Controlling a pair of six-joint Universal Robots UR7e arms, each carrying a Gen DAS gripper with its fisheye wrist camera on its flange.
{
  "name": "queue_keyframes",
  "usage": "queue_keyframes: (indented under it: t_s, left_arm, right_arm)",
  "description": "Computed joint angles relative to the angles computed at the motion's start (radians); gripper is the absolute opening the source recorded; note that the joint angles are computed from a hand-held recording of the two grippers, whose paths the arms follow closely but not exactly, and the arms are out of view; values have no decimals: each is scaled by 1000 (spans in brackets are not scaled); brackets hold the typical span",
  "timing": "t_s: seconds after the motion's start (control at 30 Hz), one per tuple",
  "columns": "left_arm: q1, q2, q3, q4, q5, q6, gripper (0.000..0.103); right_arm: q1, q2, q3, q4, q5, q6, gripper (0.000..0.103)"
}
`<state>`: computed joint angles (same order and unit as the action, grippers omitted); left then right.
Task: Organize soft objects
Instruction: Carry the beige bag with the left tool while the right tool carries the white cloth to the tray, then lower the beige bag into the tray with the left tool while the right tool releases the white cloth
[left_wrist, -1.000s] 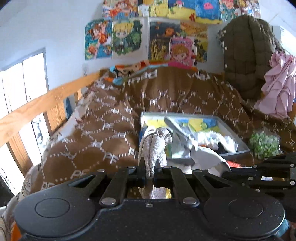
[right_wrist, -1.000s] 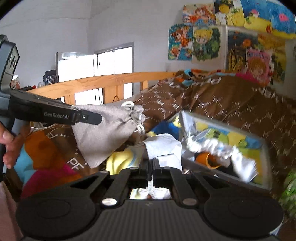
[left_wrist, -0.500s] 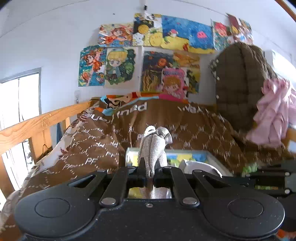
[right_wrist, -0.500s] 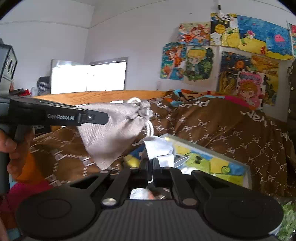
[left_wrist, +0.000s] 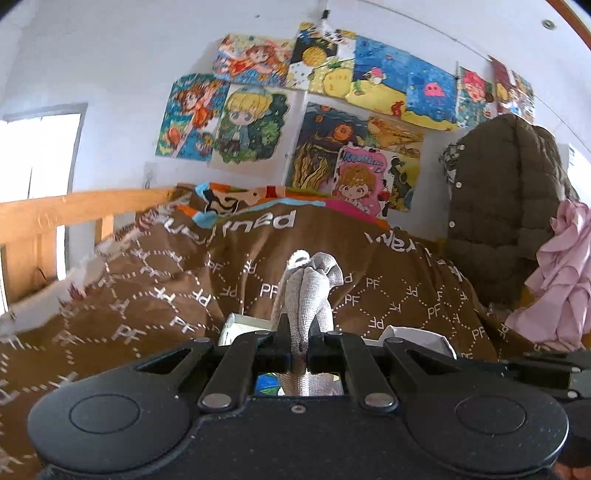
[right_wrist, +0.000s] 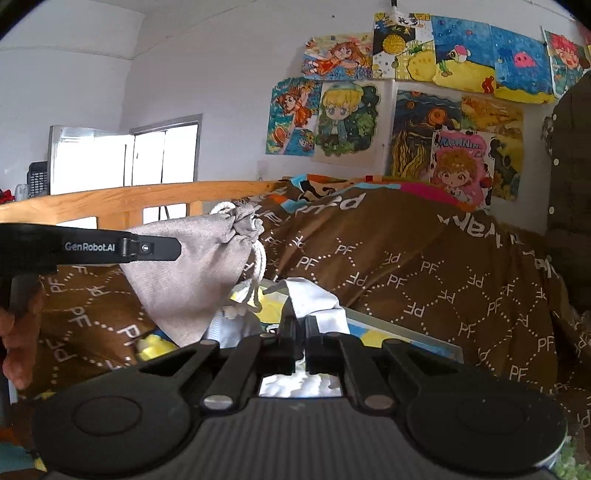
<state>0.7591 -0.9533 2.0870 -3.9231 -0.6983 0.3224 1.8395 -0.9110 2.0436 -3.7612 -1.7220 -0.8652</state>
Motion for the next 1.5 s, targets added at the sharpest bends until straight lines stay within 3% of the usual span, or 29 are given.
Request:
queue_keyframes:
  t_s: [0.27,0.57,0.87,0.97,1.2,1.33,1.5]
  left_arm:
    - [65,36,-41,55,8,-46,7]
    - [80,23,-38,200,101,-132,8]
    - [77,12,-30,303,117,-180,13]
    - [75,11,-26,321,114,-185,15]
    - [73,11,-26,349,115,-201,21]
    - [69,9,-27,367,122,-217,23]
    - [60,12,-27,377,137,-228,34]
  right_arm:
    - [-18,40,-42,40,4,-7,5]
    - [-6,77,-64,61,-68,-13,5]
    - [-9,78,-72,65,-102,26,7]
    - [-10,75,-72,69,-99,37,10]
    - [-10,78,-73,60,-102,42,29]
    - [-11,78,-77,62,-111,51,33]
    - [-10,77,-77,66,-119,60,40]
